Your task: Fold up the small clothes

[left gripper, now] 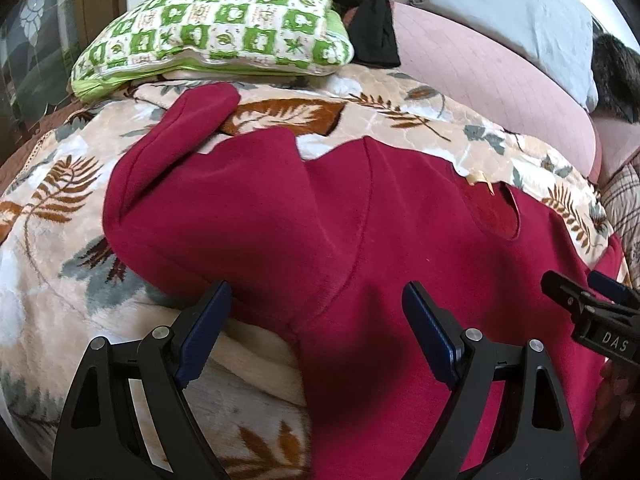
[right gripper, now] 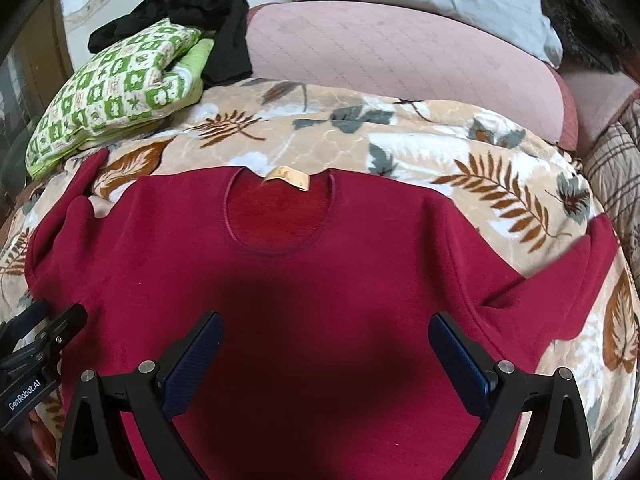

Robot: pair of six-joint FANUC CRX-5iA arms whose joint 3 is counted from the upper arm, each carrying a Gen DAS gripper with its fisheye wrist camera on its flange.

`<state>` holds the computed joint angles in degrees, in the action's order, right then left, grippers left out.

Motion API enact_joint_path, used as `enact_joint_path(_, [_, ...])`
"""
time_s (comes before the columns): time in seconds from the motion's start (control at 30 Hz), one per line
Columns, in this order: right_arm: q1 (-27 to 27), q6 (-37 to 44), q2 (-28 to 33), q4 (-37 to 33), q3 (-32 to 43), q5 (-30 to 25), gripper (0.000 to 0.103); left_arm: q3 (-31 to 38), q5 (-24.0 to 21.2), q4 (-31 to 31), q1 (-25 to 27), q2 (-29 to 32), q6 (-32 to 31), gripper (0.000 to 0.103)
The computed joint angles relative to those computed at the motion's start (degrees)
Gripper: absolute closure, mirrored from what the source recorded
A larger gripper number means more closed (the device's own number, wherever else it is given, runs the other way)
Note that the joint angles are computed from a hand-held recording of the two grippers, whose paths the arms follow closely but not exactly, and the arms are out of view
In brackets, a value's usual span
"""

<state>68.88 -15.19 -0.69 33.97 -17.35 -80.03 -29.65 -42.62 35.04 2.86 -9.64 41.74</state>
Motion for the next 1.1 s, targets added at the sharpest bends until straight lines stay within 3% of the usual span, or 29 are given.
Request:
enact_joint_path(0.6, [-4.69, 13.65, 8.18, 0.84, 9.98, 6.8, 0.001, 4.99, -0.65, -6.91, 3.37, 4.06, 9.74, 0.016])
enact_joint_path(0.73, [-6.32, 15.34, 8.9, 1.07, 12.2, 12.79, 0.002, 7.78, -0.03, -13.07, 5.23, 5.33, 17.29, 0.016])
enact_joint_path(0.83, [-9.08, 16.64, 9.87, 0.59, 14.34, 21.93, 0.009, 9.14, -1.45, -12.56, 7.9, 6.79, 20.91, 0.016])
enact_joint_path(0.93, [-11.71, 21.65, 14.03, -2.21, 20.67, 26.16, 0.011, 9.5, -2.41, -10.95, 9.4, 7.44, 21.94, 0.016])
enact_joint_path(1.1, [-14.42, 34.45, 27.03, -4.61, 39.88, 21.56, 0.011, 10.86, -3.03, -14.8, 8.53, 7.56, 23.5, 0.016])
